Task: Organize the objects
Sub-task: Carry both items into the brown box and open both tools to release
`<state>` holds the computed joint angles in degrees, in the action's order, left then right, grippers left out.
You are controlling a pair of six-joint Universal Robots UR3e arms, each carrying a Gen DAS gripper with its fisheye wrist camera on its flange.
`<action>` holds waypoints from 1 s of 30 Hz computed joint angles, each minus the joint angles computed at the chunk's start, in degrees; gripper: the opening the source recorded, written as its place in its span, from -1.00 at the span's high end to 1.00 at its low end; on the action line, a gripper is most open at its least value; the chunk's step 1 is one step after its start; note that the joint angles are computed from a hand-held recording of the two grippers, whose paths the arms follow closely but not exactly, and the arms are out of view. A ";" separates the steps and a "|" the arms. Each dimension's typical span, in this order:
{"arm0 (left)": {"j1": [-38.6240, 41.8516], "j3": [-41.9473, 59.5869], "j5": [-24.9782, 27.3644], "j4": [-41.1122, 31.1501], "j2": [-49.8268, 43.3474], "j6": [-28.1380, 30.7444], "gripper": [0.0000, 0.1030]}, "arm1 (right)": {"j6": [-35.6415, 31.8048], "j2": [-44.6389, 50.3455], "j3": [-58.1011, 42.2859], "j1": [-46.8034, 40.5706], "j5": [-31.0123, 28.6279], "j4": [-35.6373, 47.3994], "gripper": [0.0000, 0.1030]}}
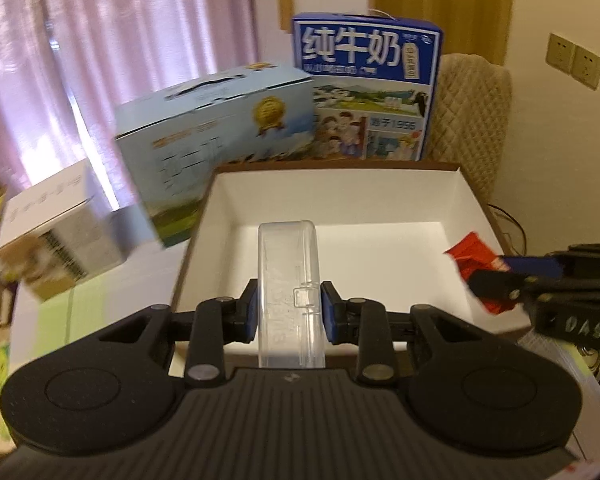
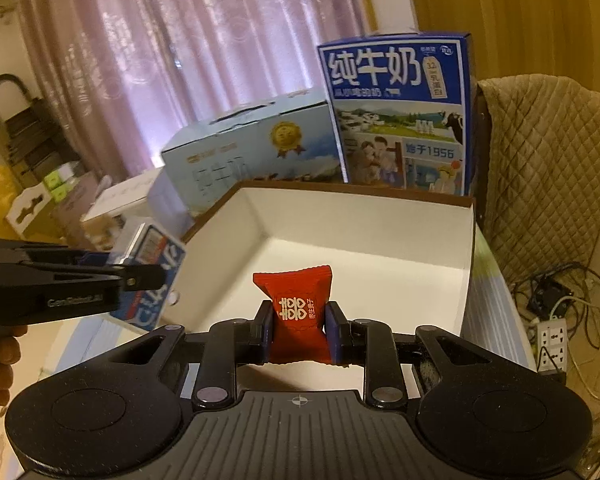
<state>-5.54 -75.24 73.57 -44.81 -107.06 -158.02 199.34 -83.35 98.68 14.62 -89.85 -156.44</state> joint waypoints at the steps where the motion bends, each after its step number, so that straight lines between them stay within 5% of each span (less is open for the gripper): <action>1: -0.72 2.93 0.34 -0.86 -2.31 -0.09 0.48 | 0.58 1.52 -1.60 0.04 -0.66 0.98 0.54; 12: -5.23 26.08 2.00 -12.85 -22.39 0.90 0.48 | 4.40 12.87 -10.08 -0.80 -3.26 7.96 0.54; 24: -6.66 36.80 3.06 -21.56 -30.75 4.26 0.47 | 4.11 16.39 -12.89 -1.23 -3.63 10.91 0.54; 30: -5.88 33.25 2.42 -19.59 -28.51 4.77 -0.02 | 4.32 16.98 -13.93 -1.00 -3.64 11.15 0.54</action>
